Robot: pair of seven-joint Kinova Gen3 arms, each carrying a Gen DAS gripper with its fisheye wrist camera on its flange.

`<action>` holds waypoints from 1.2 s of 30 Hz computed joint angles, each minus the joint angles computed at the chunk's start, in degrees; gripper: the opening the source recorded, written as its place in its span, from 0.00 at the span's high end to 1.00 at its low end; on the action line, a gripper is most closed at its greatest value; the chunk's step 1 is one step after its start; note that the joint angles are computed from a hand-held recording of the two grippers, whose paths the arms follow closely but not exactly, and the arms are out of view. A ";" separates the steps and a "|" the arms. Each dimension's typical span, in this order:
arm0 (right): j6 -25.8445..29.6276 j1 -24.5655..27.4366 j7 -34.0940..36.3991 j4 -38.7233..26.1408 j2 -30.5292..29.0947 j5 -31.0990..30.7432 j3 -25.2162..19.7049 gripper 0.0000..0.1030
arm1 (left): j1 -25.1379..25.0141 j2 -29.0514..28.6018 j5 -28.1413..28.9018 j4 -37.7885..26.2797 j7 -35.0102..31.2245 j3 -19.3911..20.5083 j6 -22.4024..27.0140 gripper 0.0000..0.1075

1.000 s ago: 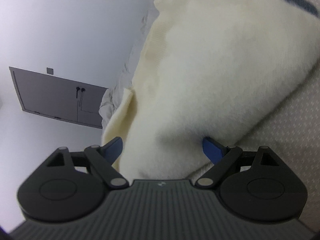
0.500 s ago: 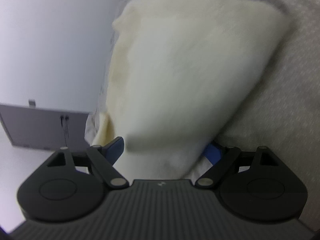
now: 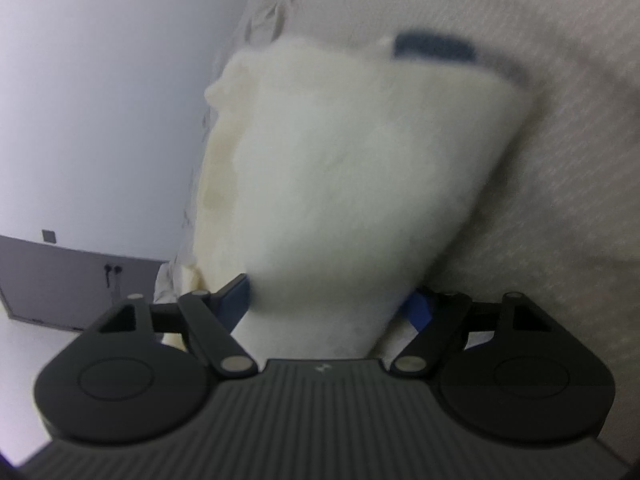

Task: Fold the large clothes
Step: 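Grasp the folded sweater edge with both tools and lift it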

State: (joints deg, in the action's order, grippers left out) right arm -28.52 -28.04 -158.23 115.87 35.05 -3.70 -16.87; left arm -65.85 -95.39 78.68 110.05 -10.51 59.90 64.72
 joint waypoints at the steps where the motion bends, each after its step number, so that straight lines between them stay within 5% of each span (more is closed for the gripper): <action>1: -0.37 -1.33 0.62 0.55 -0.50 -1.82 1.31 0.22 | 0.16 -0.30 0.43 0.73 0.22 0.11 -0.18 0.18; 7: -3.56 -2.42 0.99 1.41 0.43 -4.37 2.40 0.23 | -0.34 -2.48 4.21 4.12 0.90 0.18 -2.02 0.21; 17: -2.50 -4.88 8.69 0.70 -1.81 -5.49 5.22 0.57 | -1.89 0.54 -0.97 0.85 -7.33 -0.98 -0.27 0.60; 26: -1.61 -4.31 17.88 0.90 -7.51 -2.82 5.13 0.60 | 1.10 4.02 -7.88 -0.47 -12.74 -3.25 -1.55 0.66; 36: 1.51 2.86 13.62 4.66 -14.31 6.32 -0.84 0.60 | 9.29 8.32 -19.14 -4.48 -9.35 -6.47 1.58 0.67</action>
